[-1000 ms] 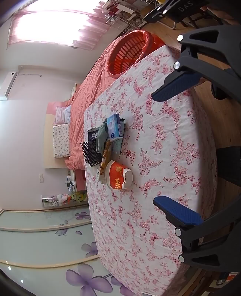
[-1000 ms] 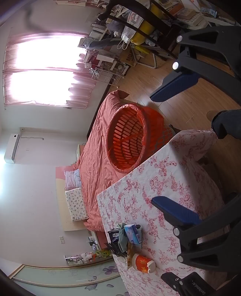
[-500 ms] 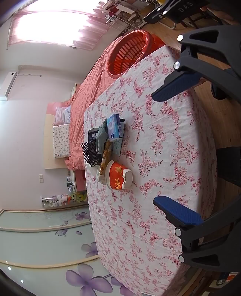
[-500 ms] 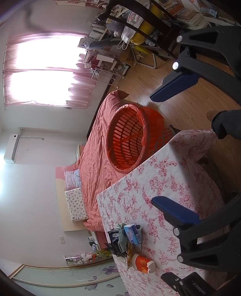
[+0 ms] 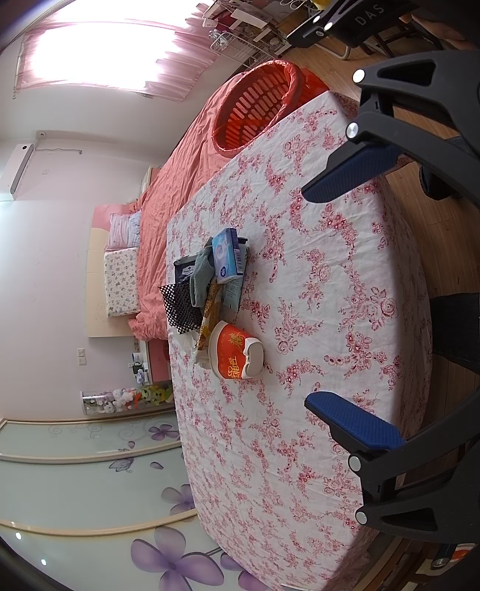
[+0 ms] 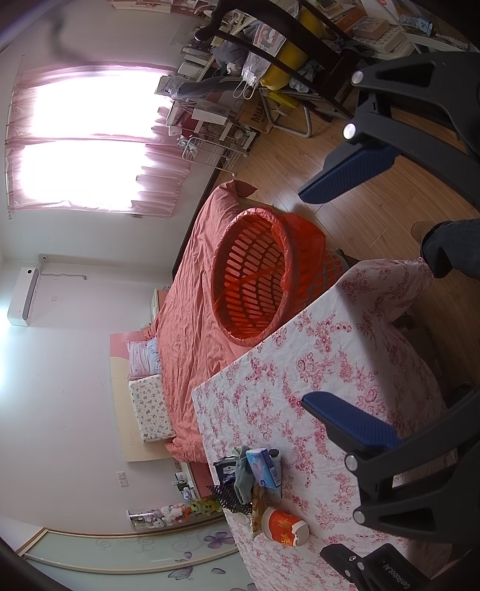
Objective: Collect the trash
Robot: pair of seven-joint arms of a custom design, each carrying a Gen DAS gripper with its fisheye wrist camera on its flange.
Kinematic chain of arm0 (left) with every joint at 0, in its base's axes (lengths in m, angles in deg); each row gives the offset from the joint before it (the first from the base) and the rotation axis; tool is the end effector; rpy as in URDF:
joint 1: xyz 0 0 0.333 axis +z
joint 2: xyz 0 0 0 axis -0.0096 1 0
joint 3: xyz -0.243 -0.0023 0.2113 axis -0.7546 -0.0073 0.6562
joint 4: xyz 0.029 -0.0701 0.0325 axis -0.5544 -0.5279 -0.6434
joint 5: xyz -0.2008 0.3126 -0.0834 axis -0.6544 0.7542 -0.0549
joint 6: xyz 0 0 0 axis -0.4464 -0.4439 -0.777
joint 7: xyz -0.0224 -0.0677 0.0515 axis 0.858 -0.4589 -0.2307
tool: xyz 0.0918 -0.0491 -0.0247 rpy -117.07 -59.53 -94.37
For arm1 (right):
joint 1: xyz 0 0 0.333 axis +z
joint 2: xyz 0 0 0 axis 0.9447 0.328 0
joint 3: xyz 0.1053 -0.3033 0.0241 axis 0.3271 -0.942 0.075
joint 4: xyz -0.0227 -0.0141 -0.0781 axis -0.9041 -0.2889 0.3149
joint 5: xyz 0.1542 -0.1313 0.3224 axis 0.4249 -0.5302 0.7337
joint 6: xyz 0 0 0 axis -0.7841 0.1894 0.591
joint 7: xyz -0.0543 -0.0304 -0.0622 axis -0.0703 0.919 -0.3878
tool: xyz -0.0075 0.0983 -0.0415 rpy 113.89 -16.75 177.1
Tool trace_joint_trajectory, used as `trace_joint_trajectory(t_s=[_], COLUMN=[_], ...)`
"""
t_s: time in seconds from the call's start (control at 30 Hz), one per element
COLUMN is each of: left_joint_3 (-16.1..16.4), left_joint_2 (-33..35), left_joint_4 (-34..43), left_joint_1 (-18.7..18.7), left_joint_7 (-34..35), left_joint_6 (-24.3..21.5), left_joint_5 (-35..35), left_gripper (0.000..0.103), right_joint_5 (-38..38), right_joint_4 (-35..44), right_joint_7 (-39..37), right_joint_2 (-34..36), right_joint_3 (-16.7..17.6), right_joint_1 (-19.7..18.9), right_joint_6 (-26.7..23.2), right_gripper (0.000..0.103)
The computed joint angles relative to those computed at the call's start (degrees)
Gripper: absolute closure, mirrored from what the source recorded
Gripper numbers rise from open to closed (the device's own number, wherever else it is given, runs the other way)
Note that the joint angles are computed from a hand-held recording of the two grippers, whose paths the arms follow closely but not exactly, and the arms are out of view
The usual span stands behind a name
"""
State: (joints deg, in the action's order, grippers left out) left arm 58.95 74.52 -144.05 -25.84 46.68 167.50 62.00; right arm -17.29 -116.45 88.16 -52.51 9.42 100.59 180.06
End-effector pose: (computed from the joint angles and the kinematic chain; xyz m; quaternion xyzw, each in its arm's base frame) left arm 0.6581 -0.3068 0.5231 -0.6980 0.5584 -0.2784 0.3513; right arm 0.6959 0.3074 0.5254 -0.5505 0.6741 -0.3936 0.2961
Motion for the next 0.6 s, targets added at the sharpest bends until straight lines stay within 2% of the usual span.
trace_joint_trajectory(t_s=[0.6], left_joint_3=[0.0], left_joint_2=[0.1], left_joint_4=[0.1], left_joint_1=[0.1], left_joint_7=[0.3], left_joint_6=[0.1], left_joint_5=[-0.4], left_gripper=[0.002], right_joint_5=[0.0], right_joint_4=[0.0], right_joint_7=[-0.1], right_joint_2=[0.0], right_joint_3=[0.0], right_joint_1=[0.0], right_joint_6=[0.0], right_gripper=[0.004])
